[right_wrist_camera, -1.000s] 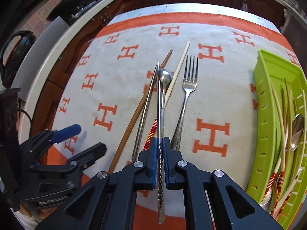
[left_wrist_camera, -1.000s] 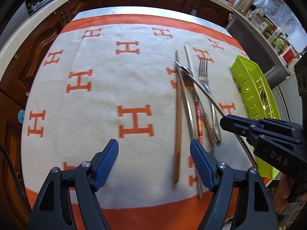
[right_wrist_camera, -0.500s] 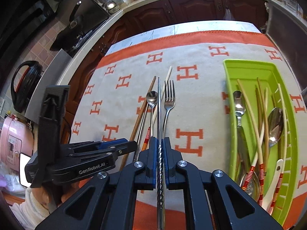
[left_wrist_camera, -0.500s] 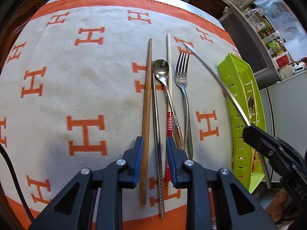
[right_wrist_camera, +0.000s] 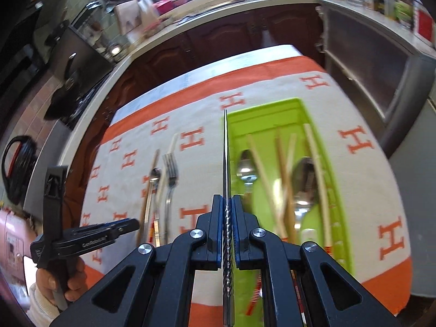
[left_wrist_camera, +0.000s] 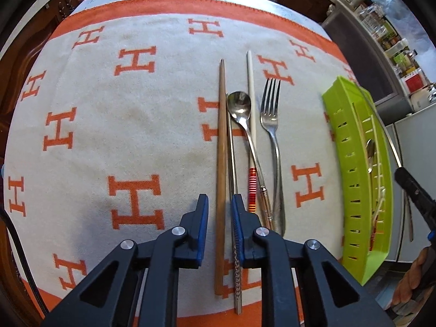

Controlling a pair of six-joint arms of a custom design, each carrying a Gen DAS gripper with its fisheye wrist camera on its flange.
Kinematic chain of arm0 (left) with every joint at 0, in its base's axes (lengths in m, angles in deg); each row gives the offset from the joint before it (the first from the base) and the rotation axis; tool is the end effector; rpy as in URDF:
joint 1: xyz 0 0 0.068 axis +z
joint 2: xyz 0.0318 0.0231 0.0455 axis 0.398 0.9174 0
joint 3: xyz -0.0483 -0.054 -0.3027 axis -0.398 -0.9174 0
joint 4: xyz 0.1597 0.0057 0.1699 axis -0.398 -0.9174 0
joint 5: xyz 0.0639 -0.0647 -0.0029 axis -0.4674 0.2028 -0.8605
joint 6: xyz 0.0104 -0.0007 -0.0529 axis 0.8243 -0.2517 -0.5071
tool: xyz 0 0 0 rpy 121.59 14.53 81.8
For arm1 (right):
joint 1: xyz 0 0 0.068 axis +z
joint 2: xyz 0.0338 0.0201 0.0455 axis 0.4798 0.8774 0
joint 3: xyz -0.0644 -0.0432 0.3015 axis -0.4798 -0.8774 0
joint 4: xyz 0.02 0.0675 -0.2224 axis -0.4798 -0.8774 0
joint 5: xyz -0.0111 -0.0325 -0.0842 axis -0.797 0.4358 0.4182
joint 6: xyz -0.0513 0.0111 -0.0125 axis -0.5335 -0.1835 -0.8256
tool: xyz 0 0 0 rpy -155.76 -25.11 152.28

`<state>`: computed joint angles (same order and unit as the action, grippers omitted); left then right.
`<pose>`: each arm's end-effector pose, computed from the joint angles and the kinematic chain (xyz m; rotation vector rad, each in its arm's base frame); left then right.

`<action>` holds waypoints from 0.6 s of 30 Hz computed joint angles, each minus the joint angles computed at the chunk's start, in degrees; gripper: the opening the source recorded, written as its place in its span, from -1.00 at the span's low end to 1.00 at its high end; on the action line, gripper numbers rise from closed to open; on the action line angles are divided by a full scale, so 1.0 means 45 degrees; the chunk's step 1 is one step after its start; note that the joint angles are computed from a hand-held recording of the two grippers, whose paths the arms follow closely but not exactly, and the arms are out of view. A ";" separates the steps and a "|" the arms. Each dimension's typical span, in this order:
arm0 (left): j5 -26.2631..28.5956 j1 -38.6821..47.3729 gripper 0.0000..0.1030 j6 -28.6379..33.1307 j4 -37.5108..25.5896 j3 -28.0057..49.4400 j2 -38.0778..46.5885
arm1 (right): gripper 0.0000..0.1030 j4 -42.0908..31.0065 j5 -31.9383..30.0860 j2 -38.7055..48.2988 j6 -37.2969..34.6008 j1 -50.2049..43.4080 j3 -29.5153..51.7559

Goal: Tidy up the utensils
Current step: 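Grasp a patterned steel chopstick with the right tool while the left grasps a wooden chopstick, then carry both chopsticks into the lime-green tray and open both tools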

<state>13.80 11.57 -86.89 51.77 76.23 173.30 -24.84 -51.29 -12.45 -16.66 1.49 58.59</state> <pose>0.1797 -0.0430 0.1467 -0.1075 2.9238 -0.2939 0.1536 -0.0609 0.2154 0.1005 2.5984 0.3811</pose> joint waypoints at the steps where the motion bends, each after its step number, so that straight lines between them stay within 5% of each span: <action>1: -0.0354 -0.0278 -0.71 -0.0115 0.0055 0.0022 0.0214 | -0.89 0.0082 0.0007 0.0165 -0.0363 -0.0469 -0.0038; 10: -0.2256 -0.2109 -0.71 -0.1197 -0.0081 0.0780 0.0983 | -0.88 0.0498 0.0079 0.2456 -0.2659 -0.2934 -0.0336; 16: -0.2634 -0.2540 -0.72 -0.1503 -0.0478 0.1526 0.1628 | -0.75 0.1064 0.0329 0.2552 -0.2430 -0.2819 -0.0813; 18: -0.2395 -0.2373 -0.90 -0.1479 -0.0411 0.1563 0.1676 | -0.72 0.0895 0.0202 0.2421 -0.2554 -0.3050 -0.0750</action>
<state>3.03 0.90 -93.55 49.92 83.26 180.84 -20.81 -50.38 -1.55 -28.15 -12.23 55.21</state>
